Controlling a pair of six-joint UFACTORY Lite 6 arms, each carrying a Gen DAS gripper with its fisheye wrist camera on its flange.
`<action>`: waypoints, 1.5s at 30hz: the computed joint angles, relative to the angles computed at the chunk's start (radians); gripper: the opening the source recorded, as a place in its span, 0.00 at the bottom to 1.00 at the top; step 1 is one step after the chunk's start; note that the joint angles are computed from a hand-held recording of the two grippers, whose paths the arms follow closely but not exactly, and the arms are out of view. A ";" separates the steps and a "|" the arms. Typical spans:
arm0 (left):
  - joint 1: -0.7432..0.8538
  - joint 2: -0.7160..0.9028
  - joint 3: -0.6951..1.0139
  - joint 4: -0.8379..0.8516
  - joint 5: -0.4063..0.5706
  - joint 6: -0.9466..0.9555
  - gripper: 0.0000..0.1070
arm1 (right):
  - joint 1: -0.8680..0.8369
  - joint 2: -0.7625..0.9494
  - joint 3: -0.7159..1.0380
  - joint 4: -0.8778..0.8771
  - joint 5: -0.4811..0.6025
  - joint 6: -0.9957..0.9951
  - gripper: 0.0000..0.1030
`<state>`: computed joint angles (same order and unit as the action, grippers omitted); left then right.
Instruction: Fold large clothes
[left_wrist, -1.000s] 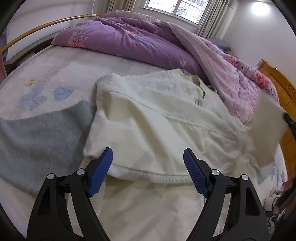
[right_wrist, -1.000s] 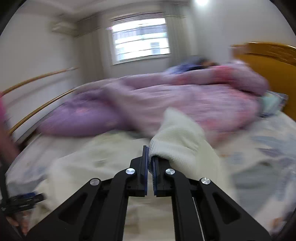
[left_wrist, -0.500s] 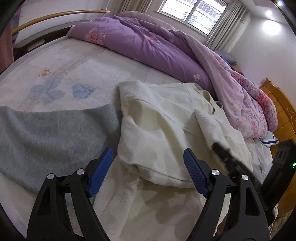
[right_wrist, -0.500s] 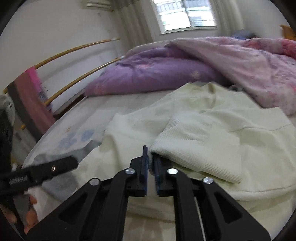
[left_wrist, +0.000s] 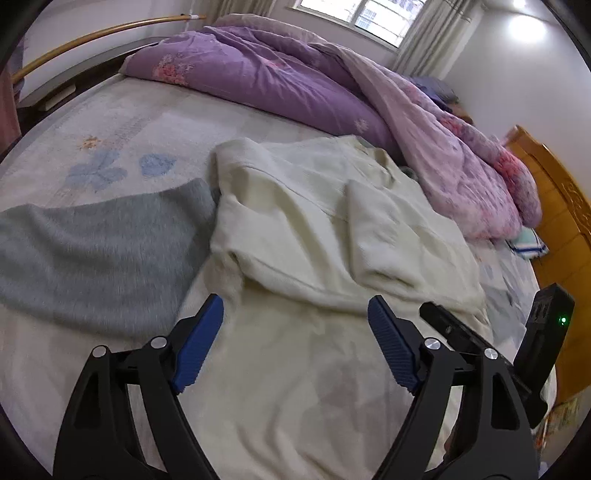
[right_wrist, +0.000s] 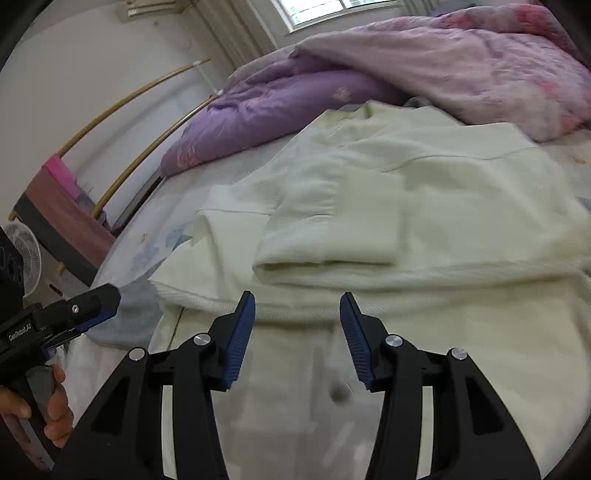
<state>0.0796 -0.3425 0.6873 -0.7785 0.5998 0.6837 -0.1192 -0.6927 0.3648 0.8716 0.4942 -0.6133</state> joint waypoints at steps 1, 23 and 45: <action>-0.016 -0.047 -0.012 0.045 0.010 -0.059 0.76 | -0.034 -0.049 -0.004 -0.064 0.043 0.063 0.44; -0.693 0.629 0.431 1.201 -0.389 -1.368 0.76 | -0.662 0.661 0.448 0.176 0.261 -0.645 0.47; -0.508 1.195 1.273 0.685 0.155 -0.916 0.17 | -0.668 1.114 0.922 -0.227 0.517 -0.152 0.47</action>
<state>-0.4285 0.8525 1.9599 -0.0931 0.7545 -0.2324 -0.7868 0.4210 1.2864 0.6445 1.0116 -0.7658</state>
